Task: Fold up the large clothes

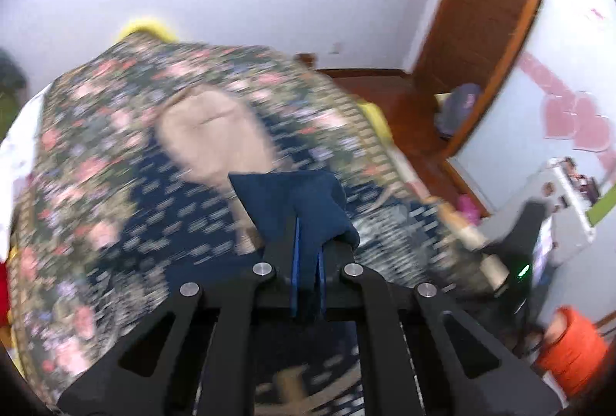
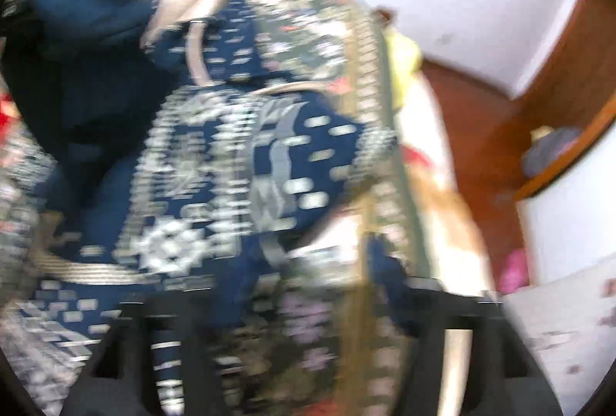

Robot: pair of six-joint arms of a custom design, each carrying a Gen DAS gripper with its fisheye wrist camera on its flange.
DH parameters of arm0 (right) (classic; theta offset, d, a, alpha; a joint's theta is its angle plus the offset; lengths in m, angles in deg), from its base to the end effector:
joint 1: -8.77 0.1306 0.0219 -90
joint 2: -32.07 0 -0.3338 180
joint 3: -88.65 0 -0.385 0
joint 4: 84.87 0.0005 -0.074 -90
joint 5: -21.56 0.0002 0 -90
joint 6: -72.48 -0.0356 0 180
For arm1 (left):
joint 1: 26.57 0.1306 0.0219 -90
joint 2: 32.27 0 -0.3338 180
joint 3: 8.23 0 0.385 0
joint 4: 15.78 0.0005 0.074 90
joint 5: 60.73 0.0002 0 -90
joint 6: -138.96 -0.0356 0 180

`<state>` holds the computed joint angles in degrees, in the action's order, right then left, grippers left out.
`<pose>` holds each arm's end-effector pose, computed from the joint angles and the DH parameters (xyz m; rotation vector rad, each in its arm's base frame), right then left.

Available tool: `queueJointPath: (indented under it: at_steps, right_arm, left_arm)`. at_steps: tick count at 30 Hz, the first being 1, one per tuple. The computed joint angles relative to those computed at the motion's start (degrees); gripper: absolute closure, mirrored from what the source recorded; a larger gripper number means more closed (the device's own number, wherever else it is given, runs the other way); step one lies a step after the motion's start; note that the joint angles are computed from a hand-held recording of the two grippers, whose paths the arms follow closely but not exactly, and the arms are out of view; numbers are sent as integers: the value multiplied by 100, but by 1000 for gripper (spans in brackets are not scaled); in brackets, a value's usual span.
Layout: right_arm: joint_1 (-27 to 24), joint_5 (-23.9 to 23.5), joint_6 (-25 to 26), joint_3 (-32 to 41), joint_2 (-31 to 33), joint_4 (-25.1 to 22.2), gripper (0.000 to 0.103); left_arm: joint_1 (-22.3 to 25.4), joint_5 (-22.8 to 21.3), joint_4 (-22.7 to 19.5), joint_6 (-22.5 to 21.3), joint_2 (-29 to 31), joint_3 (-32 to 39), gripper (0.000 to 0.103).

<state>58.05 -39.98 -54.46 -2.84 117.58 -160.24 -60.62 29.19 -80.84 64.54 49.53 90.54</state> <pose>0.2820 0.3008 0.3831 -0.1761 2.5715 -0.2039 0.3441 -0.2331 0.4917 0.3923 2.4170 -0.3920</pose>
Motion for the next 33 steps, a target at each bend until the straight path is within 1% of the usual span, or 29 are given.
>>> queueJointPath:
  at_steps: [1, 2, 4, 5, 6, 9, 10, 12, 14, 15, 17, 19, 20, 21, 23, 26, 28, 29, 32, 33]
  right_arm:
    - [-5, 33, 65, -117, -76, 119, 20]
    - [-57, -102, 52, -213, -161, 214, 20]
    - [-183, -439, -141, -340, -302, 332, 20]
    - [-232, -542, -197, -377, -347, 346, 20]
    - [-263, -623, -273, -390, -362, 346, 20]
    - [-244, -624, -363, -265, -257, 253, 20]
    - [-229, -599, -373, -238, -232, 215, 20]
    - [-241, -588, -361, -185, -193, 161, 20]
    - [-259, -660, -410, -110, -201, 107, 20]
    - [-289, -745, -428, -76, -220, 138, 20]
    - [-303, -930, -504, -81, -376, 278, 20]
    - [-265, -921, -558, 18, -428, 352, 20]
    - [-244, -889, -553, 62, -436, 383, 20]
    - [-210, -840, -535, 136, -439, 425, 20]
    - [-157, -791, -511, 235, -418, 461, 20]
    - [-88, -701, -397, 386, -261, 382, 20]
    - [-57, -689, -275, 434, -119, 297, 20]
    - [-49, -703, -240, 421, -76, 270, 20]
    - [-51, -761, -133, 315, 86, 227, 20]
    - [-55, -770, -125, 272, 161, 185, 20]
  left_arm:
    - [220, 24, -69, -40, -210, -289, 97]
    - [328, 16, -109, -67, -314, -443, 97]
    - [629, -187, -218, -241, -639, -949, 96]
    - [789, -292, -267, -336, -825, -1258, 96]
    - [880, -351, -310, -377, -914, -1420, 96]
    - [1261, -555, -445, -468, -1226, -2026, 96]
    - [1424, -549, -556, -498, -1304, -2204, 96]
    - [1615, -490, -723, -482, -1366, -2329, 96]
    - [1702, -284, -749, -578, -1509, -2371, 96]
    - [1666, -251, -743, -622, -1534, -2332, 95]
    - [1443, -282, -670, -680, -1519, -2151, 82]
    - [1104, -382, -442, -652, -1474, -1976, 50]
    - [873, -470, -235, -632, -1454, -1914, 44]
    - [712, -496, -82, -643, -1352, -1811, 41]
    - [403, -511, 102, -691, -1129, -1644, 41]
    - [-35, -493, 241, -731, -588, -1370, 41]
    - [-280, -682, 285, -825, -202, -1239, 41]
    - [-386, -900, 253, -829, 34, -1154, 41]
    - [-478, -1295, 162, -739, 485, -1018, 42]
    - [-474, -1350, 291, -725, 506, -1087, 44]
